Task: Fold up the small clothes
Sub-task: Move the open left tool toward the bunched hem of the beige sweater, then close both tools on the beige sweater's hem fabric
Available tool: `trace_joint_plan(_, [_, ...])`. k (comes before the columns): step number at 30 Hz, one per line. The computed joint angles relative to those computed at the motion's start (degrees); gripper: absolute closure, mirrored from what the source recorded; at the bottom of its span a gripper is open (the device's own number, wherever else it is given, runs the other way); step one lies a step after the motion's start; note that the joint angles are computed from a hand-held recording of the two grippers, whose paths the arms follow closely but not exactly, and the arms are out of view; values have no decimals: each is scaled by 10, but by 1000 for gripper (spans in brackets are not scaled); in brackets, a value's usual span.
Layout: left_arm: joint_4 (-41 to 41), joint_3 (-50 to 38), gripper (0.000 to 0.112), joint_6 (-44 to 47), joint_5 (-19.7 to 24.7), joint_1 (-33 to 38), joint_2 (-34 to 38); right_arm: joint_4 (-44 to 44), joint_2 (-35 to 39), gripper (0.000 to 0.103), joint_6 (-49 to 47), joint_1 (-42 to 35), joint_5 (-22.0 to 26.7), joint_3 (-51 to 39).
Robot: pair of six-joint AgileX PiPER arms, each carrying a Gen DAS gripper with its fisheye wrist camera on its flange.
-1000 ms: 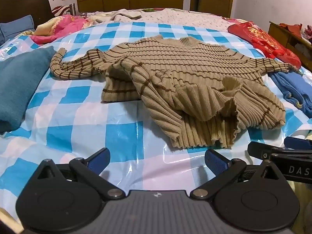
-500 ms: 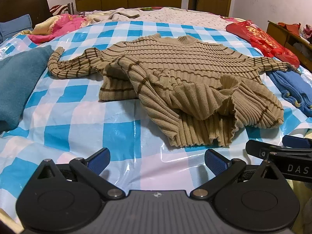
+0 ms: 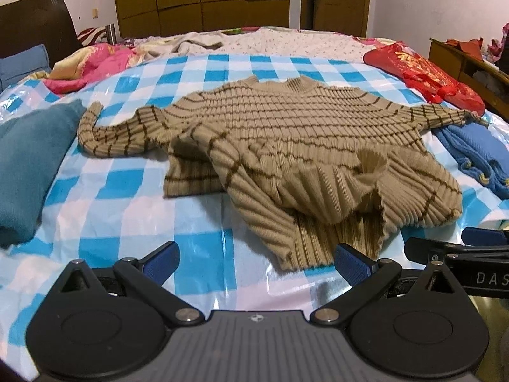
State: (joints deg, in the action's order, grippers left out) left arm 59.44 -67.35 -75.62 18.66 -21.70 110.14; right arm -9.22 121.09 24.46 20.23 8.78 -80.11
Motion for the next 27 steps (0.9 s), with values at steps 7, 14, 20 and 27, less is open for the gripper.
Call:
trace_joint_plan(7, [-21, -27, 9, 29, -7, 12, 15, 146, 15, 6, -125, -14, 27, -39])
trace_joint_plan(14, [-19, -49, 9, 43, -14, 26, 31, 236, 28, 6, -190, -32, 58, -66])
trace_joint_plan(20, [-35, -75, 9, 70, -14, 37, 49, 218, 33, 6, -190, -29, 61, -78])
trace_joint_plan(27, [-90, -106, 9, 129, -40, 60, 68, 238, 39, 6, -220, -34, 68, -92])
